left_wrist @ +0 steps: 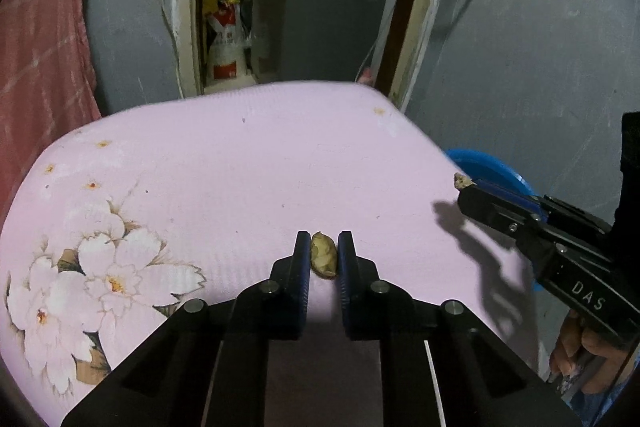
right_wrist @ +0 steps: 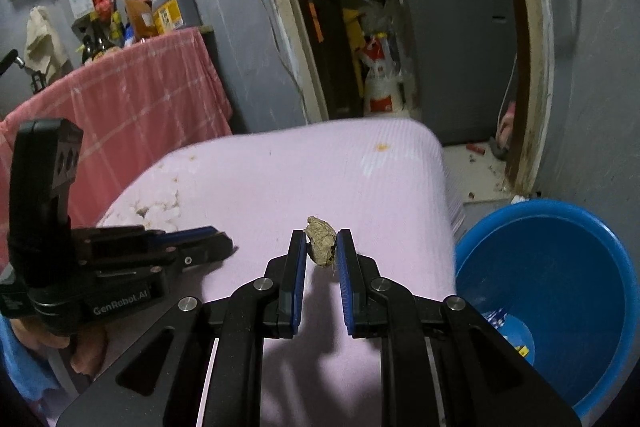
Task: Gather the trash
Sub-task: 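Carry both brown scraps over the blue basin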
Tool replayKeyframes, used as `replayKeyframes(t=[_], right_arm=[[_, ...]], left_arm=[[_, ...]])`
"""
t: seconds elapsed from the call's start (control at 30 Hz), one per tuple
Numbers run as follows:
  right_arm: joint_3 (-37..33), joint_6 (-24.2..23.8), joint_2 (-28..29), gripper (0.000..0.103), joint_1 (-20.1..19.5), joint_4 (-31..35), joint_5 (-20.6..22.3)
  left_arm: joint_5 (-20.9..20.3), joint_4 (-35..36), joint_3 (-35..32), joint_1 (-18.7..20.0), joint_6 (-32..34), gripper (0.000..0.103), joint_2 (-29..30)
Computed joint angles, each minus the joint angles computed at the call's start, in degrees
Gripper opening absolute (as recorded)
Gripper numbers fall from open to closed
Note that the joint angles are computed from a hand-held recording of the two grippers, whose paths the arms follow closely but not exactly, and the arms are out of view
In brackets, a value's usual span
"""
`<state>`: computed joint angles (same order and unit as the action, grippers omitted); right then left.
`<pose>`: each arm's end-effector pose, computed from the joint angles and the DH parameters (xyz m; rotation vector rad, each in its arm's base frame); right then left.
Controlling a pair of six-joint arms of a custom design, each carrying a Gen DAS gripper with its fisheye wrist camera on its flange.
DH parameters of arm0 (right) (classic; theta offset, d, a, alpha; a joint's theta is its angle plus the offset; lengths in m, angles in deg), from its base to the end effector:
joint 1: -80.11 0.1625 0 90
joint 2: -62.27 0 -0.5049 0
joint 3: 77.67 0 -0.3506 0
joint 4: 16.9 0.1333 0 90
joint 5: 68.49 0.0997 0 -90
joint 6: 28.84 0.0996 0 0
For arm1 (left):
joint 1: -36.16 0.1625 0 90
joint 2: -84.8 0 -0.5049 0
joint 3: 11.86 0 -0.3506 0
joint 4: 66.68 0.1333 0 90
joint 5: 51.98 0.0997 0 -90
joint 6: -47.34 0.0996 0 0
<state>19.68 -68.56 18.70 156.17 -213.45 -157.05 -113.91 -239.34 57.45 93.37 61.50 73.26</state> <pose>-0.0399 -0.7243 0.2468 0.5767 -2.4499 1.1284 -0.2867 -0.7778 -0.0708 0.9210 2.4874 -0.6839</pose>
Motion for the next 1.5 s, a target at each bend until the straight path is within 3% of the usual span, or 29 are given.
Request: replayKeyframes(t=[0.17, 0.47, 0.83, 0.97, 1.17, 1.3, 1.5], right_arm=[[2.5, 0.3, -0.9, 0.013, -0.6, -6.6, 3.1], [8.0, -0.5, -2.4, 0.013, -2.0, -25.6, 9.0], [11.3, 1.5, -3.9, 0.013, -4.9, -41.2, 11.7], [12.0, 2.4, -4.8, 0.013, -6.3, -42.7, 11.5], [12.2, 5.5, -6.7, 0.013, -8.5, -39.8, 9.9], [11.4, 7.2, -7.7, 0.014, -8.8, -34.9, 6.6], [10.2, 11.4, -8.9, 0.014, -9.9, -27.3, 5.4]], left_arm=[[-1.8, -9.8, 2.9, -0.9, 1.6, 0.01, -0.4], [-6.8, -25.5, 4.4, -3.9, 2.1, 0.01, 1.3], [-10.3, -34.2, 1.1, -8.1, 5.7, 0.01, 5.5], [-11.4, -32.9, -0.9, -9.2, 7.0, 0.01, 7.4], [-11.3, -29.3, -4.1, -9.9, 7.0, 0.01, 10.1], [-10.6, -25.5, -6.5, -10.1, 6.1, 0.01, 11.6], [-9.4, -17.0, -9.9, -9.7, 2.8, 0.01, 12.9]])
